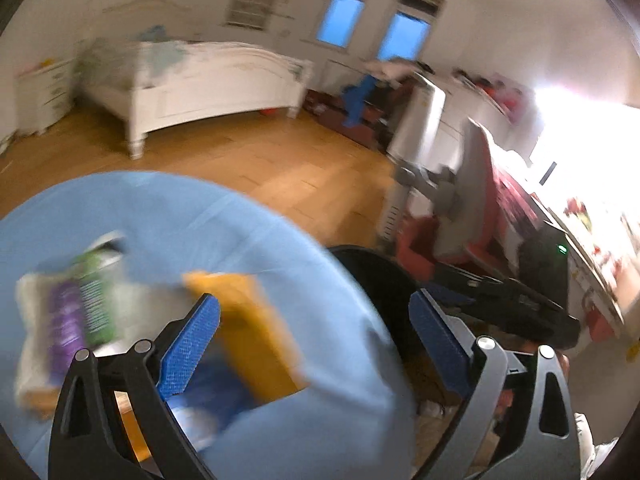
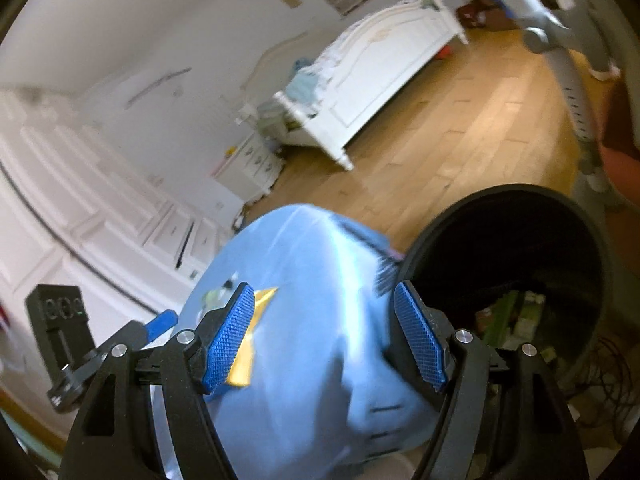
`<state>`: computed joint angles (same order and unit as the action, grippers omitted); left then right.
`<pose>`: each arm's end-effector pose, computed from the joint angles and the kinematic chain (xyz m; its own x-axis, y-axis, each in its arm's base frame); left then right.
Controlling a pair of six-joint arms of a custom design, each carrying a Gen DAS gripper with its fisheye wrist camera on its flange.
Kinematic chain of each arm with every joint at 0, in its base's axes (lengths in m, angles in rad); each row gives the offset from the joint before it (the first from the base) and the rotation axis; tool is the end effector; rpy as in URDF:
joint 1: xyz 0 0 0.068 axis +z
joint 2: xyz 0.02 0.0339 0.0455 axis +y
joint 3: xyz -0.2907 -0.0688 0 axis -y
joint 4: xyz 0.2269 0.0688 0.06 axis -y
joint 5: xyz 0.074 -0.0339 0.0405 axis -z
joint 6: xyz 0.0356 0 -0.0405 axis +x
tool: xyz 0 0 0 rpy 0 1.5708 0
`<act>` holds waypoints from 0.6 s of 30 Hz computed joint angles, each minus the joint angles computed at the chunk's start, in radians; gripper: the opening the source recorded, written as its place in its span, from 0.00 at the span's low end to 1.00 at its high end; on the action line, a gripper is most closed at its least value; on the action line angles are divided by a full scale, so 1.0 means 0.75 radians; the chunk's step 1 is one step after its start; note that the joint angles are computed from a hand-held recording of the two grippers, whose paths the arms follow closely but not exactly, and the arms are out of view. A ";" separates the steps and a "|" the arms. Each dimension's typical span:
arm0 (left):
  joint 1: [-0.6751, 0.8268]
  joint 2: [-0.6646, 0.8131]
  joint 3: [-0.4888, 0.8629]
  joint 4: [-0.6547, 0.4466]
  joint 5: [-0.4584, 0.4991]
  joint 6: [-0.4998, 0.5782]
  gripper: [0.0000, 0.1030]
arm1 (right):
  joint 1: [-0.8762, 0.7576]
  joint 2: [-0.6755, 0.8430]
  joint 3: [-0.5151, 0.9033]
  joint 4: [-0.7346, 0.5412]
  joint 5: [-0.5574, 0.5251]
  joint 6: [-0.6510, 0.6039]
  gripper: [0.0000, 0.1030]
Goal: Collect trash
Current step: 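Grasp the yellow wrapper with the right tool while the left tool grasps the purple tube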
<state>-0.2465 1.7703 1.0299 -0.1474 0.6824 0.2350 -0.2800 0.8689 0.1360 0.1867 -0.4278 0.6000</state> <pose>0.3337 -0.1071 0.2108 -0.5976 0.3367 -0.7277 0.7347 0.5934 -0.3288 0.1309 -0.0223 0.1730 -0.4624 0.6675 -0.5836 0.2082 0.7215 0.6604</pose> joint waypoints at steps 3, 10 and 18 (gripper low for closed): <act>0.170 0.041 0.029 -0.041 0.031 0.028 0.92 | 0.346 0.068 0.038 0.053 0.241 0.109 0.70; 0.486 0.159 0.132 -0.197 0.075 0.208 0.92 | 0.871 0.439 0.201 0.198 0.564 0.240 0.70; 0.538 0.238 0.197 -0.275 0.087 0.291 0.92 | 1.075 0.836 0.548 0.023 0.716 0.224 0.59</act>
